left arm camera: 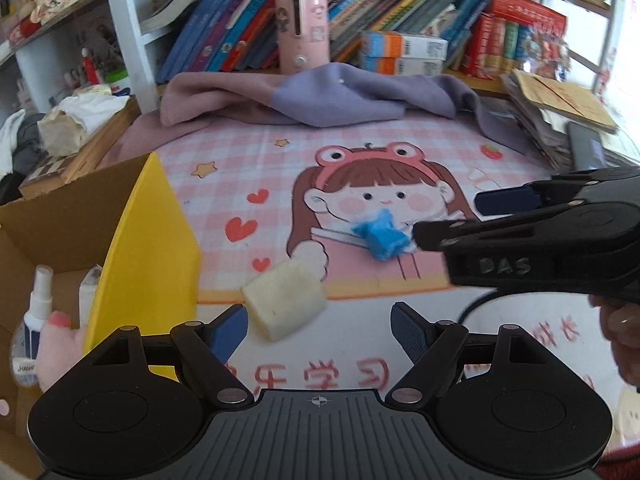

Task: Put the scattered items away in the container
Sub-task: 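Close the left tool on the soap bar while the right tool grips the blue clip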

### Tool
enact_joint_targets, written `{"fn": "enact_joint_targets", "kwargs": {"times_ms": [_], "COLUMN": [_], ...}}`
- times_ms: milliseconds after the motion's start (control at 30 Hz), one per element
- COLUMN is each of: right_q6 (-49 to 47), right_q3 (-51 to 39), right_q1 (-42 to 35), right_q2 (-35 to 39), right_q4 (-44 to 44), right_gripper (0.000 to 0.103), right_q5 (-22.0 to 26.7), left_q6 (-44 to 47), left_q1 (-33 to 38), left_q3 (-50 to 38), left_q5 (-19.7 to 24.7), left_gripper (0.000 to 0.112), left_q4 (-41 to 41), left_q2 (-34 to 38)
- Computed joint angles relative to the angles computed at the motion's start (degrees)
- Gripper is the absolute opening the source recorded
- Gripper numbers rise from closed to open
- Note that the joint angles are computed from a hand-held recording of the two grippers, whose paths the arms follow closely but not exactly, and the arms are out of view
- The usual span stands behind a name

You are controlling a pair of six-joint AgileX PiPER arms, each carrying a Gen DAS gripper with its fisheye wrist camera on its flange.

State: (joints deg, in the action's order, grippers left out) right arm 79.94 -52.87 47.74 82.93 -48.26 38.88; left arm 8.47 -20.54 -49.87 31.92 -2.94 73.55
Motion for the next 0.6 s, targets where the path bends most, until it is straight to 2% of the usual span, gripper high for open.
{"fn": "enact_joint_targets", "kwargs": {"times_ms": [200, 433, 533, 600], "right_q6": [-12.2, -21.7, -25.2, -28.0], "right_q3": [-3.7, -6.1, -5.9, -5.4], "right_q1": [-7.1, -11.2, -12.2, -13.2], "right_q2": [6.1, 10.8, 11.5, 11.5], "right_q4": [6.2, 13.4, 16.9, 20.2], "right_gripper": [0.060, 0.057, 0.050, 0.041], "right_q5": [-7.3, -11.0, -12.4, -13.5], "left_q6": [-10.0, -17.7, -19.5, -18.7], "left_q1": [-1.8, -1.2, -0.5, 0.3], "left_q3": [-1.6, -3.5, -4.4, -4.7], "left_q5": [-2.9, -4.3, -3.5, -3.0], "left_gripper": [0.080, 0.080, 0.079, 0.077], "left_q4": [7.1, 9.1, 9.5, 8.0], "left_q2": [5.8, 10.6, 12.1, 12.7]}}
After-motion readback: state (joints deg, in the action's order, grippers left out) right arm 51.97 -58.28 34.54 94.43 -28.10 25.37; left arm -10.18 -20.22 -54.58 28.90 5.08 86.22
